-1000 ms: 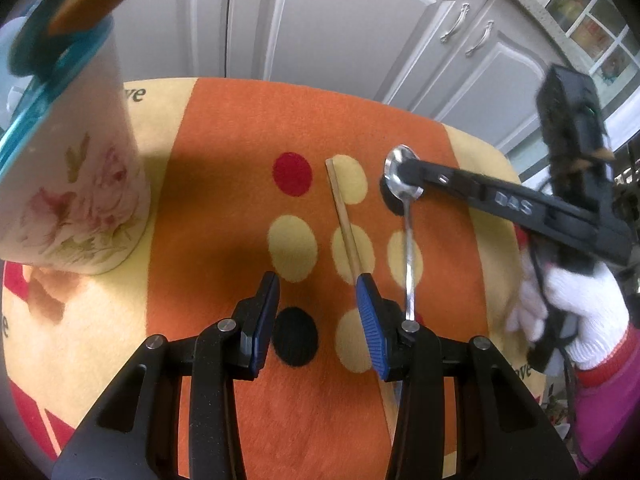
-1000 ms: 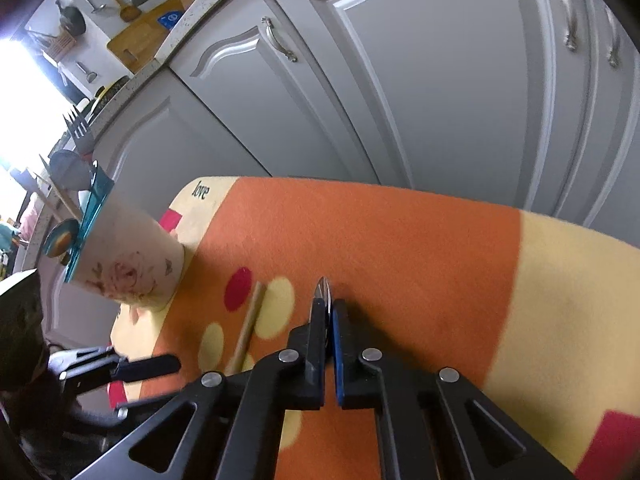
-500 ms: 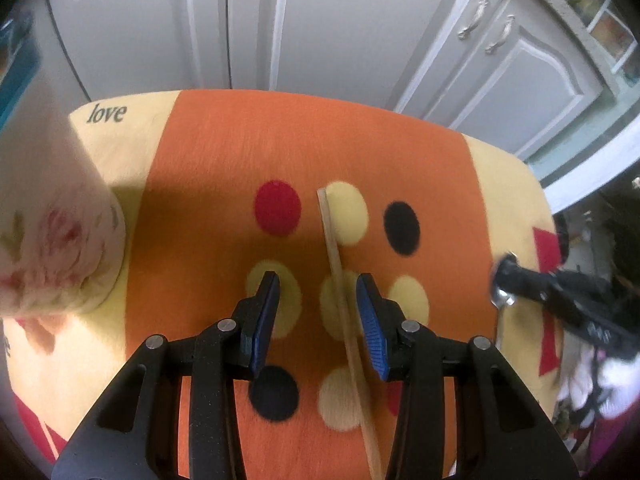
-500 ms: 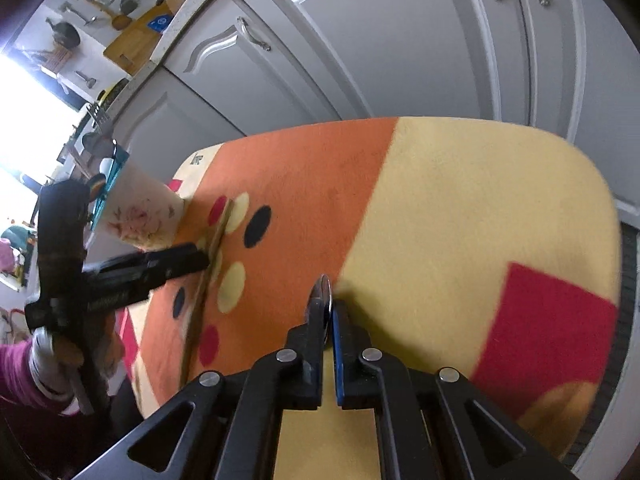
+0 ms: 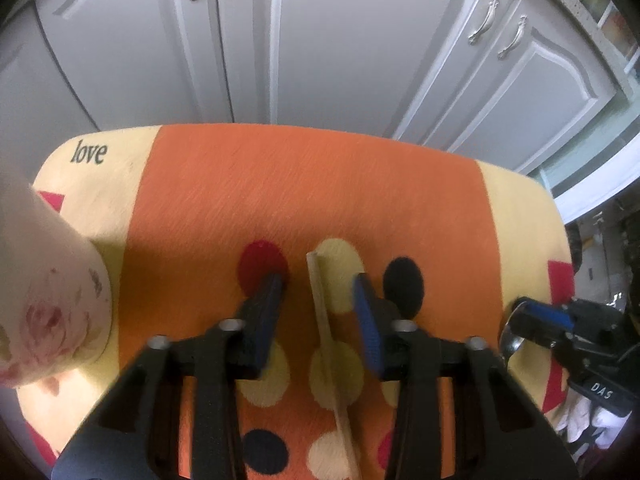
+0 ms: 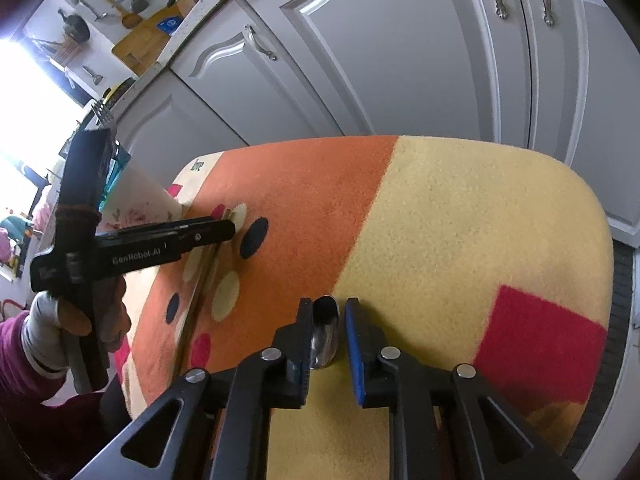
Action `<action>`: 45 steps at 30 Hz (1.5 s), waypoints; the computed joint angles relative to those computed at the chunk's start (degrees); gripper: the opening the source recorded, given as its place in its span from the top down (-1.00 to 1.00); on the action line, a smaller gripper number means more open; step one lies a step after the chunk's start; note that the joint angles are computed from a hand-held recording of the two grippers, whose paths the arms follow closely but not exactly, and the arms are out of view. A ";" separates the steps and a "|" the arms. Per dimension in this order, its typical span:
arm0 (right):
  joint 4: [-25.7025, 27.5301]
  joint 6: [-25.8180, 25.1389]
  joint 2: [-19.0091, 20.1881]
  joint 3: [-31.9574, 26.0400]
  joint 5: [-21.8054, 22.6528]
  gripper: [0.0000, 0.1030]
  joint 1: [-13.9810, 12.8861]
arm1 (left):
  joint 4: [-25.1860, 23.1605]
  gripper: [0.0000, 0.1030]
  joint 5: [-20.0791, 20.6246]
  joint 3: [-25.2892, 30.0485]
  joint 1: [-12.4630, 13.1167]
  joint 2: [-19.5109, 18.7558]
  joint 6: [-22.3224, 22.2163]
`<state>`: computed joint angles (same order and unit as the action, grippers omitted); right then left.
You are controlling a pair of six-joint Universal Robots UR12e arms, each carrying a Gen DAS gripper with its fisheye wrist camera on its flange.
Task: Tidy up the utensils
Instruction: 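Close left gripper on the chopstick while right gripper closes on the spoon, then lift the chopstick and spoon and carry both over the floral cup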
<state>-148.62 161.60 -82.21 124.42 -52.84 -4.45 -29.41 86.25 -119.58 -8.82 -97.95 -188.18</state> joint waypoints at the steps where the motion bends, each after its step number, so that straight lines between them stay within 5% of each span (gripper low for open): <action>1: -0.64 0.44 -0.14 0.22 -0.58 0.82 0.15 | 0.13 0.89 -0.29 -0.06 0.06 -0.05 0.68; 10: -5.07 1.97 -2.98 1.87 -4.76 0.95 1.09 | -0.13 0.93 -9.30 -3.48 2.82 5.14 3.23; 18: -5.23 3.10 -3.52 1.73 -6.27 0.94 0.83 | 0.50 0.93 -11.52 -5.26 4.27 9.30 3.98; 20: -5.17 3.69 -3.41 1.98 -4.99 0.56 0.21 | 0.23 0.93 -11.99 -5.43 4.61 9.85 4.16; 25: -3.12 2.62 -1.29 0.96 -5.18 0.50 1.00 | -0.32 0.93 -12.76 -6.09 5.20 11.23 3.90; 30: -5.01 3.16 -1.27 1.48 -3.02 0.95 0.86 | -0.75 0.93 -13.57 -6.63 5.82 12.90 4.12; 45: -8.88 2.36 -11.06 3.47 -1.77 0.96 2.38 | -0.51 0.93 -19.42 -8.84 12.50 21.25 5.34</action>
<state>-157.50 163.97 -93.27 127.89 -54.61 -2.07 -29.92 66.83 -128.42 3.68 -76.70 -182.84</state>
